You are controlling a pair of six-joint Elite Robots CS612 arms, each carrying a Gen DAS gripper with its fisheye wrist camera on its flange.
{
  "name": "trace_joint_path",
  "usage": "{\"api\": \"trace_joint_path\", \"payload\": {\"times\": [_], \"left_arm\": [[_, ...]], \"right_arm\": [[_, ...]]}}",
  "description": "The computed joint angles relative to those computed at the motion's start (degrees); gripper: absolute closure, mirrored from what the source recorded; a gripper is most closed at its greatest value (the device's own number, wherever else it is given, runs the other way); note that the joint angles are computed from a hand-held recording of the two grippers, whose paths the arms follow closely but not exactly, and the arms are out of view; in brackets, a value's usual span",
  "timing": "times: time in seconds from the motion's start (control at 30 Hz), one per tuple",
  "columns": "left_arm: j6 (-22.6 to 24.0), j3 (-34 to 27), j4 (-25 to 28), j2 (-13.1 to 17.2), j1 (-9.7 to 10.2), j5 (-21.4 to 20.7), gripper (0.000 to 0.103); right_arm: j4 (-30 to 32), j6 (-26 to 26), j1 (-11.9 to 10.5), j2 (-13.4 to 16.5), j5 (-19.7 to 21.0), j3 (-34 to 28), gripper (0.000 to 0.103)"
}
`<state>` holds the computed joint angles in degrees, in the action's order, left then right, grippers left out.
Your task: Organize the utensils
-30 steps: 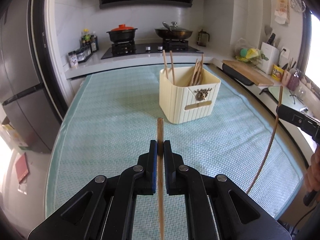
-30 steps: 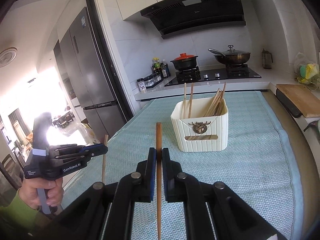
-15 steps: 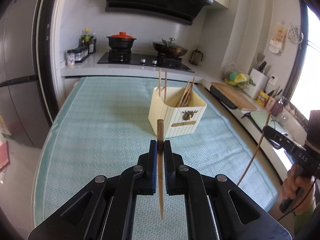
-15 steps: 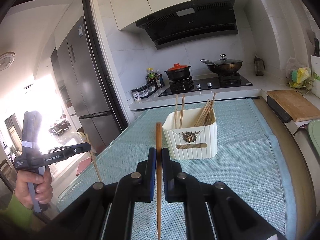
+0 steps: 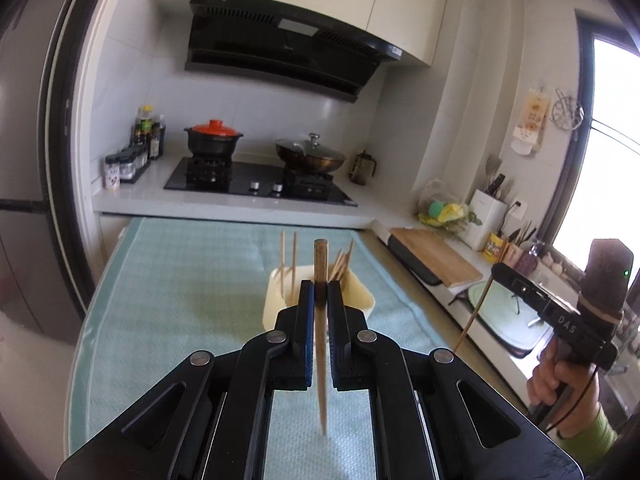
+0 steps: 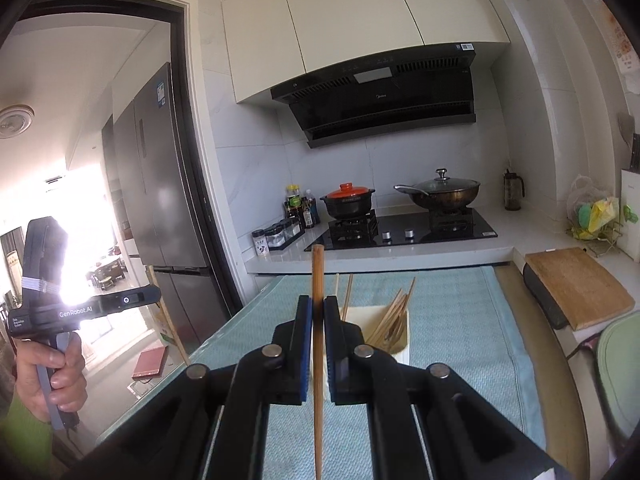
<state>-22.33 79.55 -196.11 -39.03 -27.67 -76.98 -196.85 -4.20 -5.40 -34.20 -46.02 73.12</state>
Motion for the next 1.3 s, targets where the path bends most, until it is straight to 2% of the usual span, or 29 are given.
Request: {"api": "trace_joint_path", "payload": {"times": [0.2, 0.3, 0.4, 0.73, 0.87, 1.0, 1.07, 1.1, 1.13, 1.2, 1.27, 1.3], "left_arm": [[2.6, -8.4, 1.9, 2.3, 1.16, 1.0, 0.099], [4.3, -13.8, 4.0, 4.6, 1.5, 2.6, 0.099], [4.2, -19.5, 8.1, 7.4, 2.0, 2.0, 0.099], [2.9, -34.9, 24.3, 16.5, 3.02, -1.8, 0.099], [1.6, -38.7, 30.0, 19.0, 3.42, -2.9, 0.099], [2.1, -42.1, 34.7, 20.9, 3.4, -2.1, 0.098], [2.5, -42.3, 35.8, 20.8, 3.26, -0.7, 0.086], [2.5, -41.5, 35.2, 20.3, 3.24, -0.3, 0.07], [2.5, -39.9, 33.7, 19.3, 3.18, 0.2, 0.054], [3.0, -36.6, 29.6, 17.3, 2.99, 1.8, 0.038], [4.3, -32.0, 24.7, 14.5, 2.56, 3.6, 0.029], [4.9, -30.0, 22.8, 13.3, 2.3, 4.9, 0.021]], "right_arm": [[1.4, 1.7, 1.6, 3.3, -2.5, -10.3, 0.097], [1.4, 2.5, 2.6, 6.0, -4.3, -16.5, 0.097], [4.1, 2.6, 3.4, 9.1, -5.5, -22.8, 0.097], [21.8, -0.7, 5.2, 19.8, -6.8, -40.8, 0.097], [30.7, -2.9, 5.6, 23.0, -6.6, -46.1, 0.097], [38.9, -3.8, 5.9, 25.4, -7.4, -50.4, 0.096], [42.9, -4.5, 6.0, 26.7, -8.4, -53.4, 0.096], [43.7, -4.8, 6.0, 27.0, -8.7, -54.3, 0.088], [43.5, -5.1, 6.0, 26.6, -9.0, -53.9, 0.074], [39.8, -4.4, 5.7, 24.6, -9.3, -51.0, 0.059], [34.3, -4.4, 5.3, 21.4, -9.2, -45.9, 0.057], [32.0, -4.5, 5.1, 19.5, -9.6, -43.1, 0.057]]}}
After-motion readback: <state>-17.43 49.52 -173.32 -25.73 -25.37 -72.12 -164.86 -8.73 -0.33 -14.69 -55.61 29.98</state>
